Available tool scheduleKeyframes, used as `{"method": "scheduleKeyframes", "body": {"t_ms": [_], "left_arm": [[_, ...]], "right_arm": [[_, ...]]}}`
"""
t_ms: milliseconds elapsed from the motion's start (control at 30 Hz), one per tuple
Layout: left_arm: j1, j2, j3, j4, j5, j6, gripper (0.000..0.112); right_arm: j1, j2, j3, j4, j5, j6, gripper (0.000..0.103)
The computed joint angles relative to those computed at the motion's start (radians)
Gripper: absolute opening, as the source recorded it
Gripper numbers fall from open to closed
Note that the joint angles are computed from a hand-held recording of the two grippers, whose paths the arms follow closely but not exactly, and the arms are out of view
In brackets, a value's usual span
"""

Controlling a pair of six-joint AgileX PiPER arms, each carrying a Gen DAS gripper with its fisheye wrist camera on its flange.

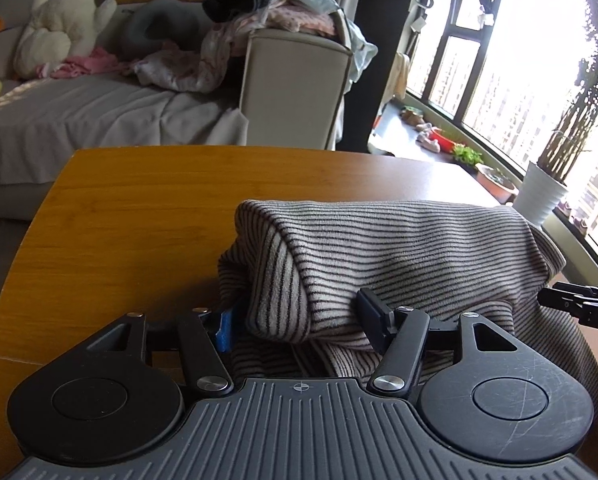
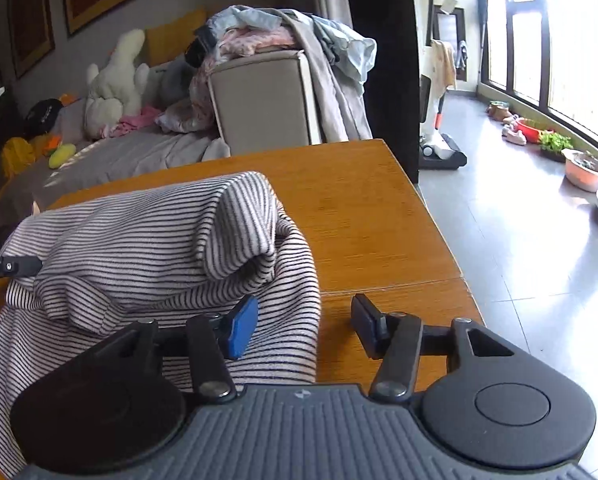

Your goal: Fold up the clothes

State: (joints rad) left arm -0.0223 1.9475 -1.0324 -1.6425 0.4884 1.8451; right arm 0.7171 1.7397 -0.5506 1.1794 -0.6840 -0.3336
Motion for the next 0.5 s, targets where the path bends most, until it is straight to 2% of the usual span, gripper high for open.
{"method": "scheduleKeyframes", "body": {"t_ms": [167, 333, 433, 500], "left_arm": [[0.008, -0.018, 0.004, 0.040, -0.010, -0.043, 0.071], [0.038, -0.044, 0.013, 0.074, 0.014, -0.084, 0.072], [0.064, -0.061, 0.009, 0.094, 0.065, -0.140, 0.071], [0.070, -0.066, 0.004, 0.103, 0.086, -0.170, 0.072]], "right_arm": [[-0.001, -0.028, 0.065, -0.033, -0.026, 0.080, 0.053], [0.079, -0.058, 0.076, 0.078, -0.085, 0.006, 0.053], [0.120, -0.118, 0.099, 0.057, -0.118, 0.052, 0.059], [0.111, -0.152, 0.108, -0.011, -0.103, 0.118, 0.065]]}}
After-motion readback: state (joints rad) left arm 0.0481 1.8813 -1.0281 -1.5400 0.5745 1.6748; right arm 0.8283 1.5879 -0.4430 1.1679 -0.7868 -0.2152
